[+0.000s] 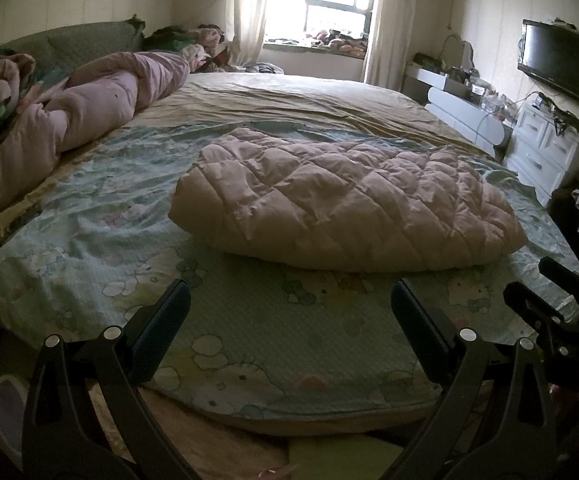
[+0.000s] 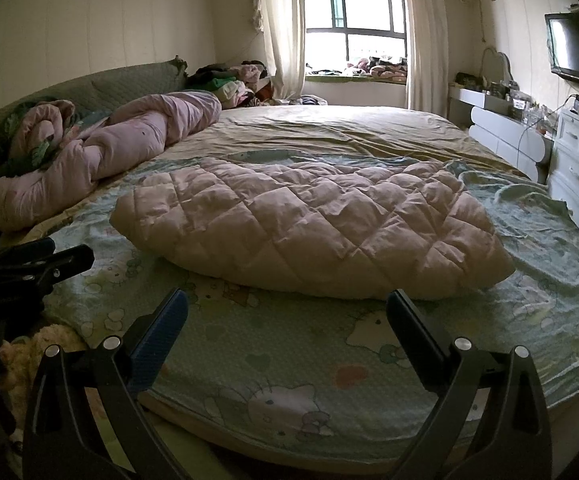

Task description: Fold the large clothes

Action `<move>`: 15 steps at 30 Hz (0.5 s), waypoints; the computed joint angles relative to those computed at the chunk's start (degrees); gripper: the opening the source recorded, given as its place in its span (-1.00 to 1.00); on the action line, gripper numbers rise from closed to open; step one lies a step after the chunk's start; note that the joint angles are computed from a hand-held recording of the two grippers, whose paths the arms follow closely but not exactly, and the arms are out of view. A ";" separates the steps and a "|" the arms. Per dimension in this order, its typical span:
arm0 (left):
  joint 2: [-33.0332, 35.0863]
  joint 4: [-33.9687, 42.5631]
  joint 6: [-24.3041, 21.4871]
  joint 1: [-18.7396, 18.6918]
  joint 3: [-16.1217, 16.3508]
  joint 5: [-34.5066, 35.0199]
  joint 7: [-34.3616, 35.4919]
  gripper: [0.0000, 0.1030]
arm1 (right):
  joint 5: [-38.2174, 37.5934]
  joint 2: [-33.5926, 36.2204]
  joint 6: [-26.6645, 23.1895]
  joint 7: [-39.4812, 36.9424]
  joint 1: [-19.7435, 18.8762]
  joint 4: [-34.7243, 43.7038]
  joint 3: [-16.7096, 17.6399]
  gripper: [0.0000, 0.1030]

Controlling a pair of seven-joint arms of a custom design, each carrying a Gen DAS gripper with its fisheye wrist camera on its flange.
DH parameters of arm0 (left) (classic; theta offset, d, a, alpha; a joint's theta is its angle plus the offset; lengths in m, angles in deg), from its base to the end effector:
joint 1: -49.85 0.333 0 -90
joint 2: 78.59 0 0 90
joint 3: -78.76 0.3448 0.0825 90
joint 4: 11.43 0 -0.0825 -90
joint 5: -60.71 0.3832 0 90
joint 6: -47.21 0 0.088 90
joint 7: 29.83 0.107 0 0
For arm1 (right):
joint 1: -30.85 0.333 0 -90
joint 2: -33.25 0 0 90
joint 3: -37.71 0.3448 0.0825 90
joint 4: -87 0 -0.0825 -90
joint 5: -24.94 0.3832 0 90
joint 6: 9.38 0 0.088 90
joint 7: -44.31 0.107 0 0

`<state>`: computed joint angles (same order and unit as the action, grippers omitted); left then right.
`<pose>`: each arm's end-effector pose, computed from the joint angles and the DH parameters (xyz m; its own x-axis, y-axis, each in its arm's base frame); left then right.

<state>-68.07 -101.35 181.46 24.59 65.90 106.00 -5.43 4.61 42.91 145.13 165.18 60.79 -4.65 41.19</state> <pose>0.5412 -0.3922 0.6355 0.0732 -0.9951 0.0659 -0.6355 -0.0974 -0.7659 0.5542 0.3748 0.6694 0.3276 -0.9395 -0.1000 -0.5716 -0.1128 -0.8127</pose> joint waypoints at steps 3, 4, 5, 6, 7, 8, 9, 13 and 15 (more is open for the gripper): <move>0.04 0.08 -0.14 -0.03 0.00 0.03 0.02 0.82 | 0.00 -0.02 -0.28 0.10 0.11 0.11 0.01 0.92; -0.10 -0.06 -0.06 0.09 0.04 -0.10 0.13 0.82 | -0.13 0.06 -0.28 0.15 0.13 0.13 -0.02 0.92; 0.03 0.09 -0.21 -0.01 -0.01 -0.07 0.06 0.82 | -0.06 0.22 -0.41 0.06 0.14 0.29 0.02 0.92; -0.04 0.03 -0.18 0.05 0.00 -0.17 0.20 0.82 | 0.08 0.29 -0.46 -0.01 0.15 0.36 0.06 0.92; -0.12 -0.06 -0.20 0.05 0.03 -0.09 0.12 0.82 | -0.23 0.30 -0.46 0.21 0.27 0.38 -0.05 0.92; 0.01 0.03 -0.12 -0.02 0.00 0.07 -0.01 0.82 | -0.20 0.31 -0.47 0.04 0.24 0.39 -0.05 0.92; -0.06 -0.02 -0.20 0.04 0.04 0.02 0.08 0.82 | -0.36 0.34 -0.70 0.12 0.37 0.48 -0.05 0.92; -0.09 0.10 -0.63 0.06 0.03 -0.22 0.31 0.82 | 0.09 0.45 -0.70 -0.24 0.28 0.54 -0.03 0.92; -0.19 -0.11 -0.48 0.14 0.03 -0.21 0.34 0.82 | 0.22 0.43 -0.79 -0.32 0.31 0.52 0.00 0.92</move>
